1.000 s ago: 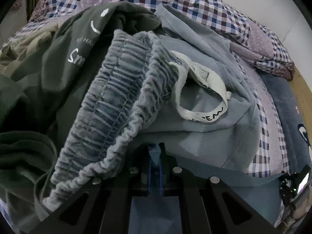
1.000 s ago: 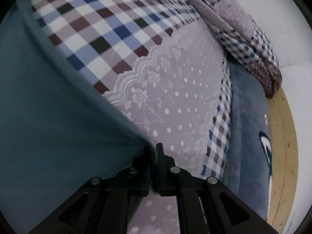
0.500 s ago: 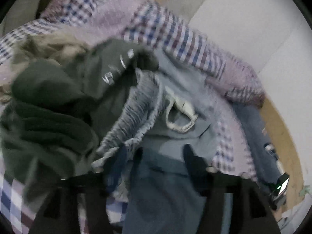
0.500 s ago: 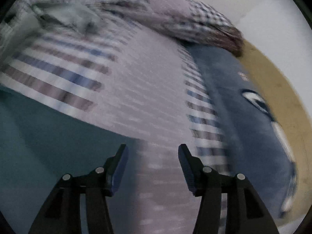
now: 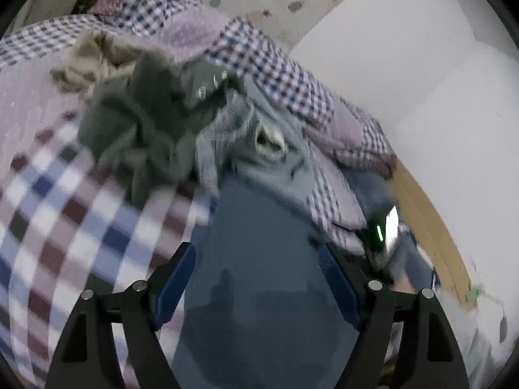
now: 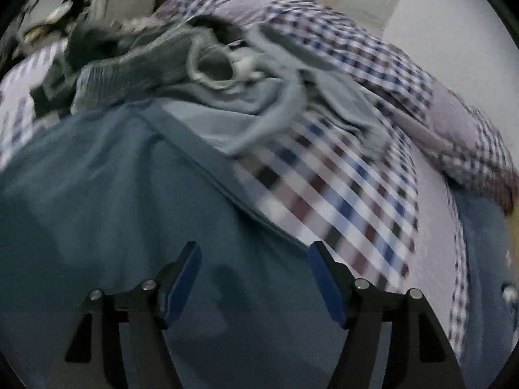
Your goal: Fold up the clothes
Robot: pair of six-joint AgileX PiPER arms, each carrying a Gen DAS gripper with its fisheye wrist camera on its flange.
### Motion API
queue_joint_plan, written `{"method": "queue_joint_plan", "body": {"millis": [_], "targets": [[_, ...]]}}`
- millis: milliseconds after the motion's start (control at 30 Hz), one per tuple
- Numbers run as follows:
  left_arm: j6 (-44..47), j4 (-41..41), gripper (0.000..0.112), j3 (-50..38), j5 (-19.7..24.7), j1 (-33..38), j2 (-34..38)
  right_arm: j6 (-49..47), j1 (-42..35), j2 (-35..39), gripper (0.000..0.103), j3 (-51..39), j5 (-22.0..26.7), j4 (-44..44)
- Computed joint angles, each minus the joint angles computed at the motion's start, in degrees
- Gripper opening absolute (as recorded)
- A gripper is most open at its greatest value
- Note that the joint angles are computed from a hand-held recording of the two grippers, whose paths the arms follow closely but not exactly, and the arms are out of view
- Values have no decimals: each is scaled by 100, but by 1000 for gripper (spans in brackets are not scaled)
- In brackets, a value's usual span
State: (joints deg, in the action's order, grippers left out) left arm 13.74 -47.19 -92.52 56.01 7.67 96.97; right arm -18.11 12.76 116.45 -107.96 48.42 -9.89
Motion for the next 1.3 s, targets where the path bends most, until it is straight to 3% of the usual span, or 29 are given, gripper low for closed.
{"method": "queue_joint_plan", "body": {"millis": [233, 333, 500, 633, 800, 933, 1067, 1200, 1300], "targets": [[719, -334, 82, 552, 201, 249, -244, 709, 577, 1724, 72, -2548, 959, -1567], [875, -319, 82, 703, 263, 338, -316, 1910, 816, 1904, 72, -2858, 795, -2883], [1179, -408, 82, 937, 352, 541, -499, 4687, 1204, 635, 78, -946, -224, -4937], [1285, -542, 82, 1102, 476, 771, -597, 5435, 1500, -324, 80, 353, -524, -5136], [1404, -731, 82, 1312, 645, 1045, -681, 6712, 2211, -1998, 86, 2675, -645, -5501], [1429, -935, 82, 1532, 882, 1267, -660, 7642, 2986, -3083, 88, 4062, -519, -5505], [1390, -1080, 82, 1939, 1047, 1442, -695, 8878, 4024, -3838, 88, 5132, 76, -5866], [1387, -1188, 82, 2383, 1179, 1558, -771, 9155, 4574, -4076, 88, 5505, 157, -5382], [1502, -1327, 82, 2685, 1193, 1561, -863, 9345, 5212, -4064, 88, 5635, 594, -5757]]}}
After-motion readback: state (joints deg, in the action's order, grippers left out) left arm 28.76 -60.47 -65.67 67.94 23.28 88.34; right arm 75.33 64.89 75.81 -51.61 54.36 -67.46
